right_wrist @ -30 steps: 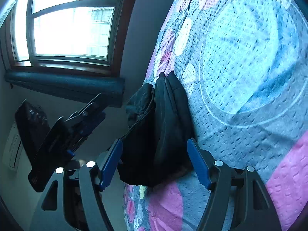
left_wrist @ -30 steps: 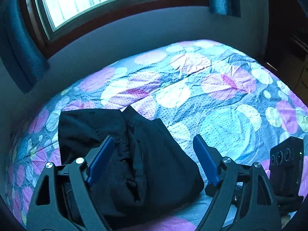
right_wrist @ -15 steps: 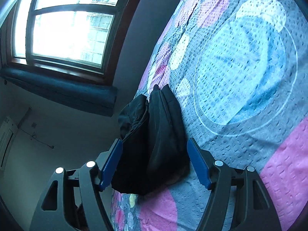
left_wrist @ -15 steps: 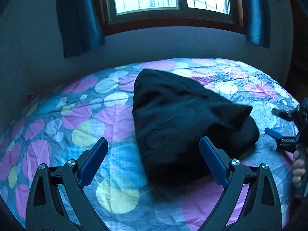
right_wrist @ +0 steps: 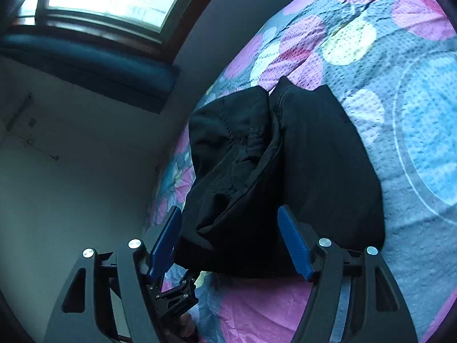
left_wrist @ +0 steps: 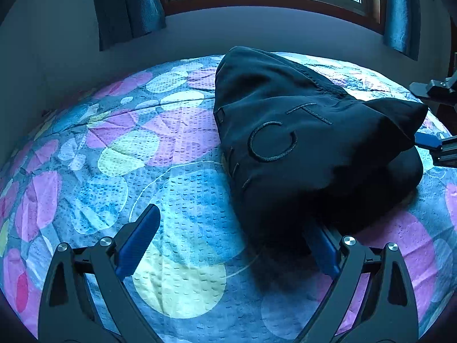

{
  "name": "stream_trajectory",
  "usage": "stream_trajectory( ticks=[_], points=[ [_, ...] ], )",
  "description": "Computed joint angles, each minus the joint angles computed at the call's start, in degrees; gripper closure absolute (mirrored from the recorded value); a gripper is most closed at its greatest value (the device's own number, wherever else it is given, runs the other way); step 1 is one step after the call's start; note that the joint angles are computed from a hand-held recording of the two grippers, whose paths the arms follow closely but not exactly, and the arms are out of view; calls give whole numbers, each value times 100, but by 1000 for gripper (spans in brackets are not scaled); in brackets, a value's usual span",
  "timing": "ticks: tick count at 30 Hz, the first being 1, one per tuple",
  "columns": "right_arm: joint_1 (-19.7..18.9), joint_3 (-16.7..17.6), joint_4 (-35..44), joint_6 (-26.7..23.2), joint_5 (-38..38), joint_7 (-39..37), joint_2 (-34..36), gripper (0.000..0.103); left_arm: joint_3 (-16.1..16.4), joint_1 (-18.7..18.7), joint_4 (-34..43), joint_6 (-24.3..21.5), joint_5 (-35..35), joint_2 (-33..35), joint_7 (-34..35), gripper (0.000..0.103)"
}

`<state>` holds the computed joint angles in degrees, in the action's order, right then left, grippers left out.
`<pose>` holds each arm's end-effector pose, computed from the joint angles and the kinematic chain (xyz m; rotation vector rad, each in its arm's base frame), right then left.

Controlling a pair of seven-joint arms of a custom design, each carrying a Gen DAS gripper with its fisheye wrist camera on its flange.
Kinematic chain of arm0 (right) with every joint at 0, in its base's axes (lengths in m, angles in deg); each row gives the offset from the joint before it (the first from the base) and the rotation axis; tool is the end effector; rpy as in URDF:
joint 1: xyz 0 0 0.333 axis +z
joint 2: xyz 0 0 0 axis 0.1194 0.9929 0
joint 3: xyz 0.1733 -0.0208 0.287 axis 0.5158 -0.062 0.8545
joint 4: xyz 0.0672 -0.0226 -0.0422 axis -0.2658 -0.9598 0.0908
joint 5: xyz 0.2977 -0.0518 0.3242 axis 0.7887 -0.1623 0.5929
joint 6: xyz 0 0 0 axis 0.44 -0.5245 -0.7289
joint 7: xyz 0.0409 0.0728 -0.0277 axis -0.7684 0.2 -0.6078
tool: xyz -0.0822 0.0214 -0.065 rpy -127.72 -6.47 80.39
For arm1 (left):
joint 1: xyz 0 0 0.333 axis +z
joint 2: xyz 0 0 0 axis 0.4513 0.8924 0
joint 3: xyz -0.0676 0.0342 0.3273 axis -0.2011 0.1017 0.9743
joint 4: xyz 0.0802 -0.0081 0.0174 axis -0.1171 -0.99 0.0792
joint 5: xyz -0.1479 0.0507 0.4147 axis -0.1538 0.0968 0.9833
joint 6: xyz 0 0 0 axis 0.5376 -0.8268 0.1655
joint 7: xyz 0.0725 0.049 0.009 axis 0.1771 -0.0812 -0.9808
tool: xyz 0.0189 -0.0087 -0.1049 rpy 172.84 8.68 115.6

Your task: Fold small clothes

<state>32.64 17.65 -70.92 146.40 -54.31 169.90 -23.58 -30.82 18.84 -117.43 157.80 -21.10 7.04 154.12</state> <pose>0.5979 0.3791 0.6443 -1.2068 1.9411 0.2511 0.5788 -0.2095 0.5559 -1.5031 1.9569 -0.7621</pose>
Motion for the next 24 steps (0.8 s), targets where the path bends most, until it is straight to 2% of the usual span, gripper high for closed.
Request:
stream_trajectory(
  ticks=[4,5,6,8,11,13,16,19,24],
  points=[
    [-41,7,1082,-1039,10,-366,706,34,1,7,22,5,8,37,-10,7],
    [-38,-5,1370,-1353,-25,-420,890,41,13,0,12,10,-52,36,19,7],
    [-13,-34,1666,-1668,-130,-450,1072,70,29,-14,4,14,-155,35,77,7],
    [66,-105,2133,-2102,-366,-472,1320,80,39,-19,15,-23,-262,38,114,7],
    [153,-183,2011,-1730,-594,-576,1134,84,66,-43,-19,17,-475,16,253,7],
    [170,-191,1756,-1281,-659,-638,886,85,105,-118,-39,65,-824,11,574,7],
    [214,-239,1318,-944,-976,-617,510,85,126,-195,-64,185,-1176,3,967,6],
    [146,-260,491,-653,-1127,-344,15,86,98,-222,-67,283,-1239,37,1164,5],
    [-122,-169,-801,-233,-676,44,-522,86,58,-255,60,85,-1413,170,1408,3]
  ],
)
